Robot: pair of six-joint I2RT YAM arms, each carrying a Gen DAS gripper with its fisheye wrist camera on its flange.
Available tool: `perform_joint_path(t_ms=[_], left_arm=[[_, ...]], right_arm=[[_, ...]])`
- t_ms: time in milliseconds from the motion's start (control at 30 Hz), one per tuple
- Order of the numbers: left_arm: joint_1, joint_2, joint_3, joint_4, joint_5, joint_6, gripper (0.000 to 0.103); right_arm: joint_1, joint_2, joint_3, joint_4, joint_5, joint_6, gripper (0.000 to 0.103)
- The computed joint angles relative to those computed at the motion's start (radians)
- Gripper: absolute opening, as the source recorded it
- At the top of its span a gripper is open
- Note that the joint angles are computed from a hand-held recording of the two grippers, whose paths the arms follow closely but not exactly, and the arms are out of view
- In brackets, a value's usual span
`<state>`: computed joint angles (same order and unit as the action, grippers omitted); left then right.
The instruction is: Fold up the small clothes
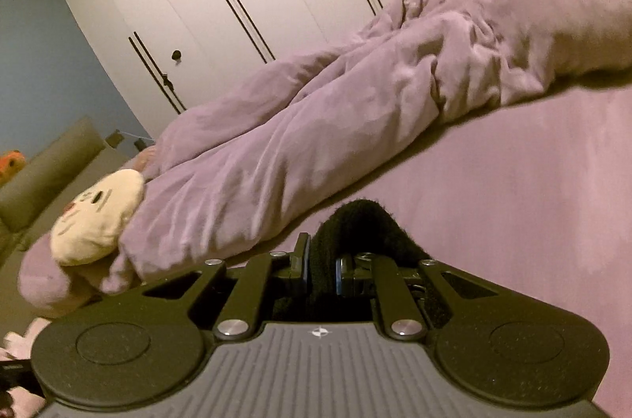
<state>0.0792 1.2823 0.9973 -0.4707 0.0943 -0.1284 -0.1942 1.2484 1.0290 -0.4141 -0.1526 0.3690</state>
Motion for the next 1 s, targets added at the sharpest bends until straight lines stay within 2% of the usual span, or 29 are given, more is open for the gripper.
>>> perform_joint_path(t_ms=[233,433,500,600,633,667,733,800,833,933,1000], left_arm=[[-0.102,0.111,0.004,0.086,-0.174,0.001,0.013],[-0.128,0.136,-0.003,0.083,-0.229,0.017,0.017],[-0.134,0.129,-0.004,0.076,-0.242,0.029,0.024],[-0.129,0.115,-0.002,0.065,-0.233,0.022,0.029],[-0.126,0.114,0.004,0.055,-0.228,0.016,0.030],[-0.120,0.106,0.005,0.053,-0.221,0.012,0.031],[-0.113,0.077,-0.005,0.059,-0.231,0.013,0.038],[-0.113,0.038,-0.027,0.090,-0.281,0.024,0.070],[-0.110,0.017,-0.039,0.109,-0.306,0.029,0.075],[-0.070,-0.033,-0.038,0.112,-0.313,0.015,0.077],[-0.024,-0.071,-0.037,0.081,-0.252,-0.015,0.081]], right_arm=[[0.066,0.135,0.040,0.057,0.115,-0.048,0.011],[0.086,0.142,-0.023,0.095,0.172,-0.077,0.011],[0.083,0.130,-0.040,0.101,0.174,-0.089,0.013],[0.086,0.096,-0.062,0.106,0.189,-0.105,0.019],[0.087,0.074,-0.077,0.118,0.201,-0.106,0.027],[0.085,0.050,-0.092,0.132,0.208,-0.107,0.041],[0.081,-0.004,-0.116,0.141,0.219,-0.114,0.047],[0.075,-0.065,-0.140,0.138,0.228,-0.126,0.051],[0.071,-0.097,-0.148,0.123,0.222,-0.129,0.052],[0.064,-0.189,-0.178,0.067,0.178,-0.125,0.056],[0.084,-0.264,-0.217,0.018,0.151,-0.137,0.056]])
